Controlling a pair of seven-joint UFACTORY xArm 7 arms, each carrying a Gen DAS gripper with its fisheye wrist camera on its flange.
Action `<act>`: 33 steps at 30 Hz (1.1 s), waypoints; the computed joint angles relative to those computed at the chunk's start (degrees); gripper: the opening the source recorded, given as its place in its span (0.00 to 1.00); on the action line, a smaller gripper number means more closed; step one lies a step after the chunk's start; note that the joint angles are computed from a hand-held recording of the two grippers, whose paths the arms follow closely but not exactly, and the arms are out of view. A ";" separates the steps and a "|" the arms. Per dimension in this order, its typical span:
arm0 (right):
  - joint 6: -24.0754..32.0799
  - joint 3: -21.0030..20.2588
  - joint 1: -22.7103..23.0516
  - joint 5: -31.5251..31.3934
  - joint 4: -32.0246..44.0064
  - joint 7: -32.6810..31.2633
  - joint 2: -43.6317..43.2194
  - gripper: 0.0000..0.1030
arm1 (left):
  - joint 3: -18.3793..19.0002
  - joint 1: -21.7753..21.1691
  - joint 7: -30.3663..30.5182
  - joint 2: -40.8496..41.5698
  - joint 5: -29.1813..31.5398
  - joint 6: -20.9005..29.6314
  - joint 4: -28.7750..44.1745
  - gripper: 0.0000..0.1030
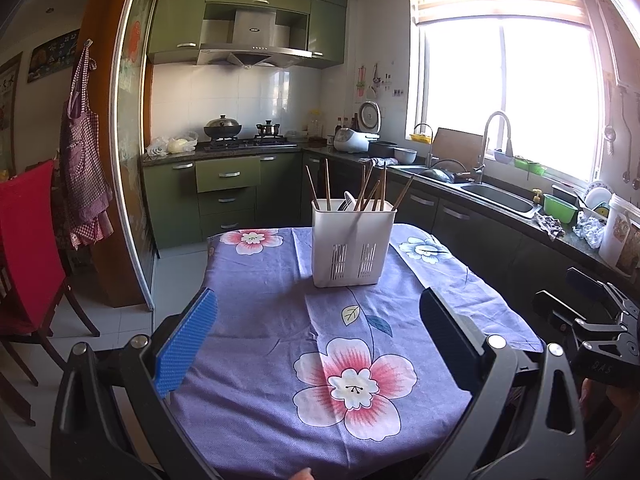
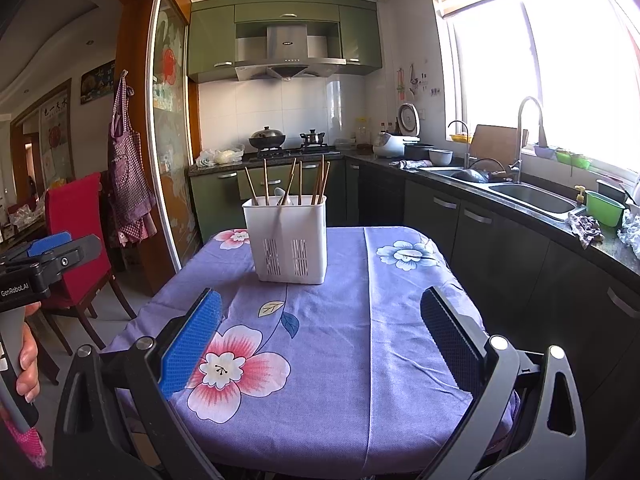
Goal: Organize utensils
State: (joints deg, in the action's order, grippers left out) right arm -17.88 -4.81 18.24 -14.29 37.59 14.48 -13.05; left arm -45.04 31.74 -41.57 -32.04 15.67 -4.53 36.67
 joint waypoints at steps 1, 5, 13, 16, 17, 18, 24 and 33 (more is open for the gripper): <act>0.05 -0.18 0.15 -0.16 0.08 0.08 0.07 0.95 | 0.21 -0.32 0.20 0.50 0.02 0.12 0.20 0.93; 0.13 0.02 -0.01 -0.13 0.19 0.09 0.17 0.95 | 1.63 -1.86 0.48 1.95 0.09 0.30 0.36 0.93; -0.08 0.50 -0.58 0.05 0.32 0.04 0.76 0.95 | -0.42 0.60 -1.11 0.51 0.67 0.90 0.40 0.93; -0.09 0.51 -0.58 -0.17 0.35 0.17 0.91 0.95 | -0.96 1.37 -1.63 -0.15 0.90 0.76 0.28 0.93; -0.03 0.51 -0.60 -0.24 0.42 0.20 0.91 0.95 | -0.97 1.44 -1.68 -0.39 0.94 0.80 0.18 0.93; -0.11 0.75 -0.82 -0.10 0.43 0.11 0.97 0.95 | -1.14 1.67 -1.75 -0.58 1.01 0.86 0.18 0.93; 0.16 0.85 -0.88 -0.16 0.49 0.11 0.95 0.95 | -0.99 1.45 -1.77 -0.63 1.06 0.98 0.18 0.93; 0.36 1.10 -0.91 0.31 0.58 -0.26 1.02 0.95 | -0.76 1.24 -2.24 -0.18 1.96 1.80 0.62 0.93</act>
